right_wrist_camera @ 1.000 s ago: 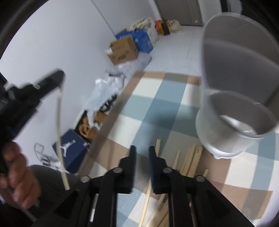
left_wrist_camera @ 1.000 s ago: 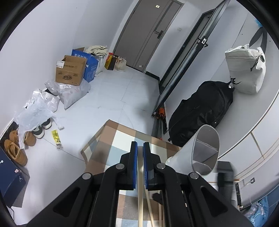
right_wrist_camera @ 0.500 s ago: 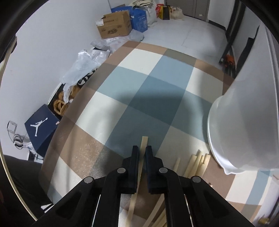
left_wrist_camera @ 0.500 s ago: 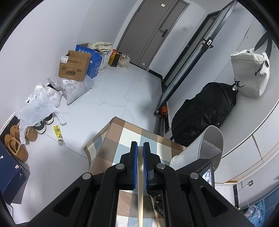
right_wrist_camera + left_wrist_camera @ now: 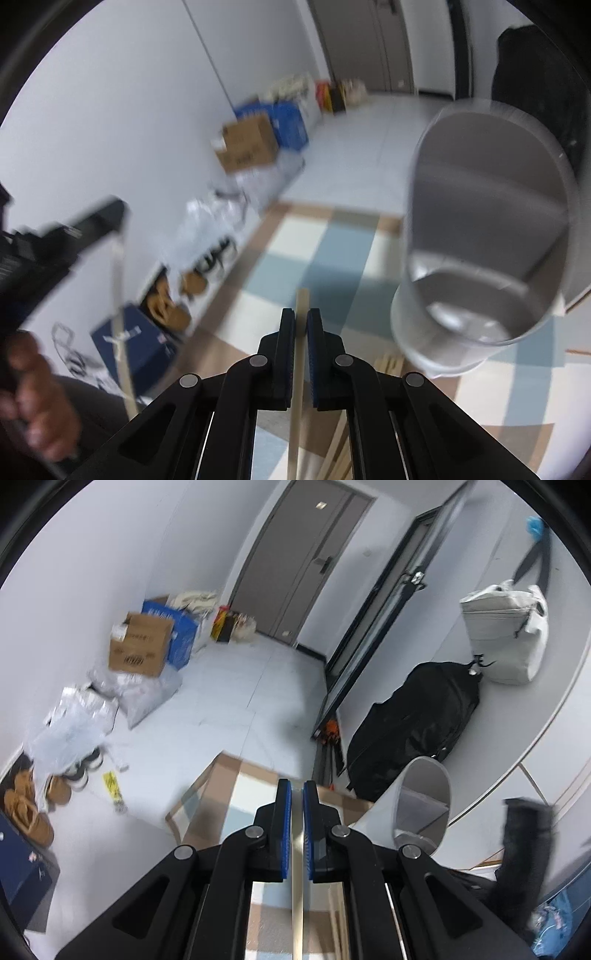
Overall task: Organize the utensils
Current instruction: 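Carry both chopsticks over the white holder and open both tools to drop them in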
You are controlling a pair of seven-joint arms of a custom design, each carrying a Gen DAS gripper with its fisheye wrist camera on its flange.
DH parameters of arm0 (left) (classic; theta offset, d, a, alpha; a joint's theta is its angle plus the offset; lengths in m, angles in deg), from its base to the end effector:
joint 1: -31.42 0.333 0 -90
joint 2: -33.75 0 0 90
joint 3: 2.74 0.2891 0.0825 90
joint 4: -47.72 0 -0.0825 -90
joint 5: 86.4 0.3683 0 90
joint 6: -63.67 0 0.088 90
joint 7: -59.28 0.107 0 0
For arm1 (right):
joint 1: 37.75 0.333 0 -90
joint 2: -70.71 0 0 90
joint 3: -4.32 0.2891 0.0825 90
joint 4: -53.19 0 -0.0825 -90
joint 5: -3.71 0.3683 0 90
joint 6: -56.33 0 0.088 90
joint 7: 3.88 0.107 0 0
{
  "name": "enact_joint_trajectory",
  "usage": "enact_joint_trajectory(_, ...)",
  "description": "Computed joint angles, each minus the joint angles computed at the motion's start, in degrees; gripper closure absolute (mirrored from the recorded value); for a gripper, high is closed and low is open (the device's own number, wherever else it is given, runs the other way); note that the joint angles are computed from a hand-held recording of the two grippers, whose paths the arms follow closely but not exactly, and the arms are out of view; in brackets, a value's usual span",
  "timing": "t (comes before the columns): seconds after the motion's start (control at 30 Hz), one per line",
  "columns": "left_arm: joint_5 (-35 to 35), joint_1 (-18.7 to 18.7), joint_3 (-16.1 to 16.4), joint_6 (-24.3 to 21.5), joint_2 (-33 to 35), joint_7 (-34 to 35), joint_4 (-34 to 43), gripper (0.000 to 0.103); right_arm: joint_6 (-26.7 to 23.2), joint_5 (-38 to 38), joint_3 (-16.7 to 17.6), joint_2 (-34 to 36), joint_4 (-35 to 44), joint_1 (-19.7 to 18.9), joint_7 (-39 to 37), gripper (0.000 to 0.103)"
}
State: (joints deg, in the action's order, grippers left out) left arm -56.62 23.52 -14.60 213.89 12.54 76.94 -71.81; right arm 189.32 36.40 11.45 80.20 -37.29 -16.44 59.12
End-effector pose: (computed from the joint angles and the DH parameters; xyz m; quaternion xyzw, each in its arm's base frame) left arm 0.4509 -0.1927 0.6556 -0.7677 0.4238 -0.4168 0.2393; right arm 0.5596 0.3072 0.5841 -0.8374 0.3955 -0.0031 0.3772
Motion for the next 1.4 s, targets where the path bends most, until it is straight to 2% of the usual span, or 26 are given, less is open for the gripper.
enact_joint_trajectory(0.2, 9.1, 3.2, -3.4, 3.2, 3.4, -4.7, 5.7, 0.101, 5.1, 11.6, -0.2, -4.2, -1.4, -2.3, -6.6, 0.097)
enact_joint_trajectory(0.4, 14.1, 2.7, -3.3, 5.4, 10.6, -4.9, 15.3, 0.101, 12.5, 20.9, -0.7, -2.2, 3.8, -4.0, -13.6, 0.097)
enact_joint_trajectory(0.57, 18.9, 1.1, -2.5, 5.6, 17.2, -5.2, 24.2, 0.101, 15.0, 18.9, -0.2, 6.3, 15.7, -5.1, -10.9, 0.097)
enact_joint_trajectory(0.63, 23.1, 0.3, -2.0, 5.3, 20.1, -6.8, 28.3, 0.101, 16.0, 18.7, 0.5, 7.9, 17.8, -6.0, -11.6, 0.097)
enact_joint_trajectory(0.73, 26.1, -0.7, -0.4, 8.0, 23.3, -8.3, 32.0, 0.101, 16.9, 18.2, 1.7, 11.8, 23.4, -7.1, -12.1, 0.097)
enact_joint_trajectory(0.77, 26.6, -1.1, 0.2, 8.4, 24.1, -8.4, 32.9, 0.101, 18.4, 17.3, 3.3, 13.4, 25.3, -8.0, -12.3, 0.097)
enact_joint_trajectory(0.83, 27.3, -1.9, 1.2, 9.5, 26.7, -8.1, 35.7, 0.101, 18.9, 19.2, 3.2, 14.0, 26.5, -8.4, -14.3, 0.097)
enact_joint_trajectory(1.03, 30.2, -5.1, 4.4, 9.3, 32.0, -6.2, 40.8, 0.101, 20.2, 15.7, 4.7, 22.8, 39.1, -8.3, -11.9, 0.097)
enact_joint_trajectory(1.23, 37.7, -7.4, 6.7, 9.2, 33.1, -10.5, 41.2, 0.101, 22.5, 14.8, 6.6, 24.4, 39.6, -8.3, -15.0, 0.097)
enact_joint_trajectory(1.4, 43.0, -8.4, 7.6, 9.5, 33.4, -13.8, 41.1, 0.101, 25.0, 17.3, 8.3, 23.6, 35.9, -9.2, -20.4, 0.097)
